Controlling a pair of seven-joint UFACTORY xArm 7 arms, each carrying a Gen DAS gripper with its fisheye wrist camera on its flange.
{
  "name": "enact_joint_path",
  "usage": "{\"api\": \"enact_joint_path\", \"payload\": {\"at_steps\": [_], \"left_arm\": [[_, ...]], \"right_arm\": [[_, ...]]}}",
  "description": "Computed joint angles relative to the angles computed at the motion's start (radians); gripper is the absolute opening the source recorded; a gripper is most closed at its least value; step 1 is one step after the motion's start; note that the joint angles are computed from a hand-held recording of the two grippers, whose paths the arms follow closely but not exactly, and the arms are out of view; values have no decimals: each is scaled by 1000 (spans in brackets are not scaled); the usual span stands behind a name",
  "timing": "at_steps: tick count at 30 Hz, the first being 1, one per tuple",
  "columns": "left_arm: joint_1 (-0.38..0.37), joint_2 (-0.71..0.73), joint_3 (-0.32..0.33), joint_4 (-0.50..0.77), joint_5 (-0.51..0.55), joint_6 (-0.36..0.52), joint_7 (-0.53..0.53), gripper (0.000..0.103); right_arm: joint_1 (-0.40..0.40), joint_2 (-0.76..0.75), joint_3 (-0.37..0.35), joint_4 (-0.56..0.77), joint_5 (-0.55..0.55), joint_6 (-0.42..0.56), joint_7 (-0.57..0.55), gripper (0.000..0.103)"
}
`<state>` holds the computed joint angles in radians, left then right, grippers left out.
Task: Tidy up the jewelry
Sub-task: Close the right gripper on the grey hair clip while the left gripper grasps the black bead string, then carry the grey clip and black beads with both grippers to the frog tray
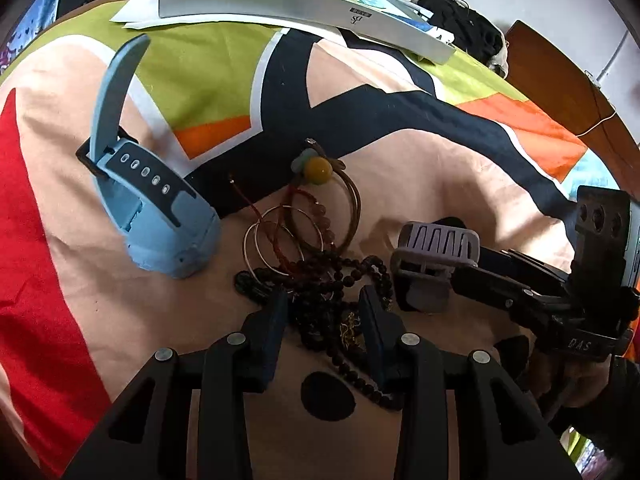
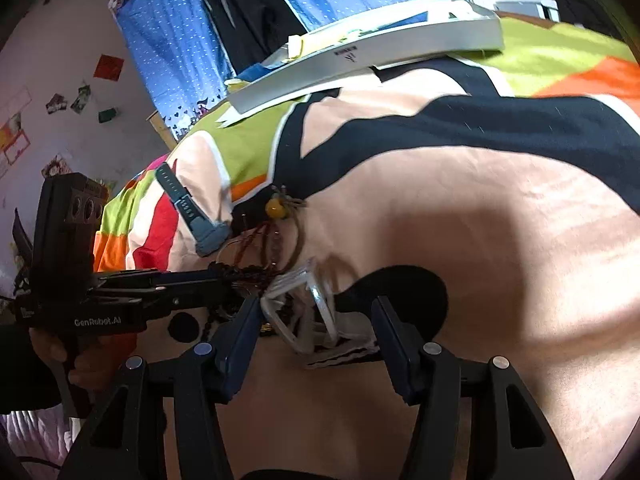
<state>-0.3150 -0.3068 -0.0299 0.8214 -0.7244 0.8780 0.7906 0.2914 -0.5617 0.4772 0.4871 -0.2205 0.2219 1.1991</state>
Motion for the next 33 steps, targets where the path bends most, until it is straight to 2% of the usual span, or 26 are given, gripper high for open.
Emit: {"api": "enact_joint_path", "payload": {"at_steps": [1,3,8,9,11,12,18,25,33], "left_arm": [[1,1,-2,-1,1,-7,-5,27],[7,8,-10,1,21,-16,-34,8],[14,4,5,5,10,3,-53,7],[16,-5,10,5,6,11,-51,7],[19,-24,15,6,7,24,-49,3],[19,-36,19,8,5,33,-46,3],[15,-94,34,27,4,63,-28,3],[21,-129,57,54,-2,99,-48,3],[14,-170,93,138,-38,187,-32,3]], "right_arm": [[3,3,-4,-2,1,-6,-2,55],[4,13,-5,7,-2,1,-11,55],[-8,45,8,39,-25,28,-20,50],[-12,48,11,40,-32,25,-17,41],[-12,49,9,41,-40,16,-18,29],[-19,45,16,42,-47,17,-12,27],[-49,-8,45,27,-60,-22,31,25],[-72,-49,77,49,-63,-10,51,25],[-109,-104,98,77,-68,-1,65,25]]}}
